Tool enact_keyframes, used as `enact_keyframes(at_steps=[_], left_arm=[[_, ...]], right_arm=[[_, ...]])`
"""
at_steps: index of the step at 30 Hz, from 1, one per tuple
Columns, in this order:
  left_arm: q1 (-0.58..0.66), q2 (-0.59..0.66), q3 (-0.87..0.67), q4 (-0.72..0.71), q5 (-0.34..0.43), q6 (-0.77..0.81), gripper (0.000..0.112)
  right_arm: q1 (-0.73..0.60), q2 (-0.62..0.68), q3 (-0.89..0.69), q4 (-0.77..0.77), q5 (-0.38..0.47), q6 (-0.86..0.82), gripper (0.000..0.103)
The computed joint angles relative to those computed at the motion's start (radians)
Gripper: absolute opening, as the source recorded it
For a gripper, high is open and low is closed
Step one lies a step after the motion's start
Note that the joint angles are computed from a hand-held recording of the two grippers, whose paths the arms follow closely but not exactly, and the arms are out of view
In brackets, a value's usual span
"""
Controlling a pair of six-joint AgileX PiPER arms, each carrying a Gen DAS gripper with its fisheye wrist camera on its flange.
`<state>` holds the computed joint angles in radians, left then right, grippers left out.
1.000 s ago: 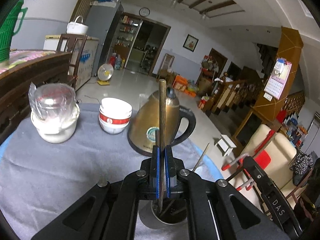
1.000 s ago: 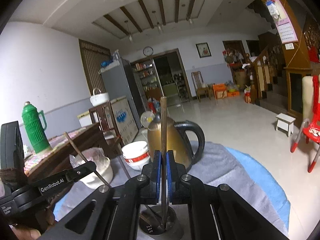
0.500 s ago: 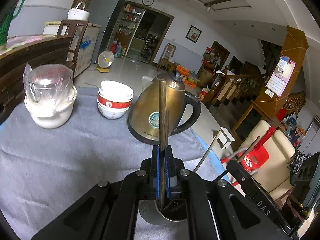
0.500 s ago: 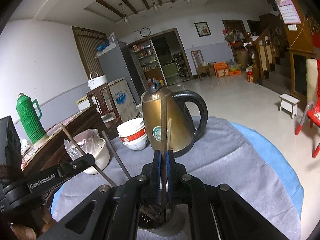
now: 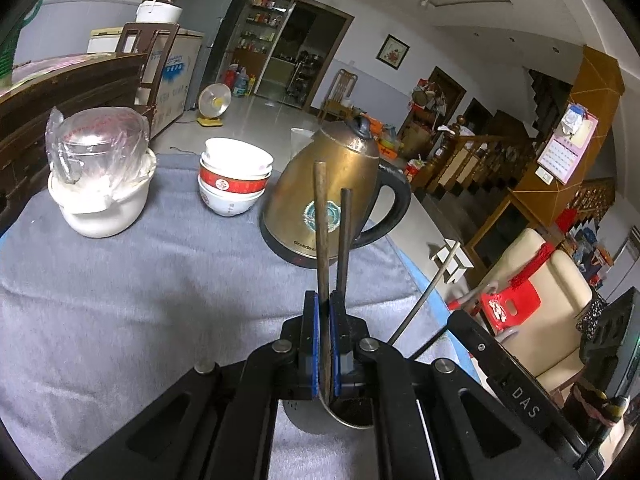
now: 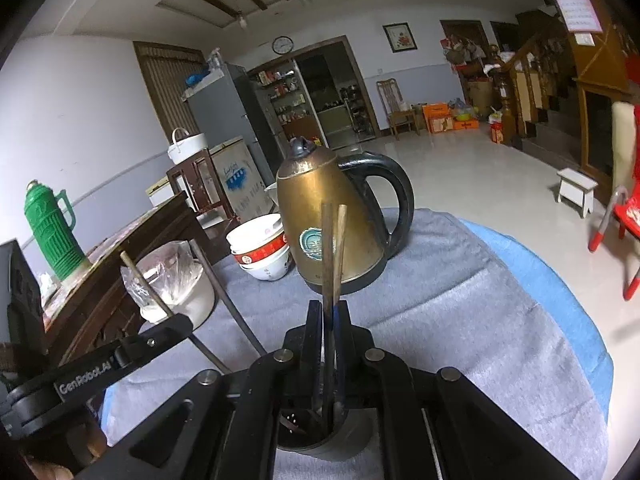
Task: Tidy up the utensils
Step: 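Open both grippers and withdraw them from the grey cup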
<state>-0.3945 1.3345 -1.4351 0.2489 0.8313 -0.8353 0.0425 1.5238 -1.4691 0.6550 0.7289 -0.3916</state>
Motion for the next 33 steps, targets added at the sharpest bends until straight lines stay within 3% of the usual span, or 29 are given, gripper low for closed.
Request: enact_keyframes(at_steps=[2, 3, 4, 5, 6, 9, 14, 20, 25, 26, 27, 29, 33], left_arm=[[-0.006, -0.017, -0.011, 0.036, 0.029, -0.033, 0.014], [-0.004, -0.029, -0.014, 0.044, 0.044, -0.042, 0.019], [0.002, -0.045, -0.013, 0.043, 0.053, -0.050, 0.031], [0.006, -0.070, -0.003, 0.045, 0.051, -0.063, 0.036], [0.005, -0.088, 0.002, 0.055, 0.053, -0.074, 0.037], [-0.012, -0.167, 0.016, 0.105, 0.090, -0.105, 0.041], [-0.089, -0.359, 0.116, 0.254, 0.180, -0.239, 0.075], [-0.143, -0.511, 0.312, 0.266, 0.328, -0.310, 0.077], [-0.125, -0.592, 0.492, 0.160, 0.374, -0.311, 0.077], [-0.110, -0.609, 0.533, 0.126, 0.379, -0.306, 0.077], [-0.090, -0.626, 0.562, 0.096, 0.377, -0.294, 0.077], [-0.064, -0.645, 0.608, 0.044, 0.368, -0.283, 0.077], [-0.150, -0.675, 0.659, 0.061, 0.386, -0.369, 0.077]], right_arm=[[0.006, -0.014, 0.001, -0.052, -0.015, 0.045, 0.016], [0.006, -0.022, 0.003, -0.060, -0.018, 0.054, 0.034], [-0.003, -0.037, 0.009, -0.046, -0.016, 0.050, 0.060], [-0.016, -0.058, 0.026, -0.014, -0.023, 0.035, 0.071], [-0.020, -0.081, 0.040, -0.010, -0.035, 0.034, 0.072], [-0.030, -0.140, 0.059, -0.023, -0.030, 0.033, 0.072], [-0.065, -0.276, 0.146, 0.033, 0.013, -0.035, 0.072], [-0.005, -0.347, 0.272, -0.005, 0.147, -0.076, 0.072], [0.102, -0.299, 0.365, -0.089, 0.207, -0.020, 0.070], [0.111, -0.280, 0.378, -0.077, 0.219, -0.022, 0.067], [0.129, -0.265, 0.385, -0.085, 0.217, -0.008, 0.053], [0.172, -0.223, 0.384, -0.120, 0.221, 0.038, 0.040], [0.218, -0.155, 0.369, -0.129, 0.226, 0.073, 0.040]])
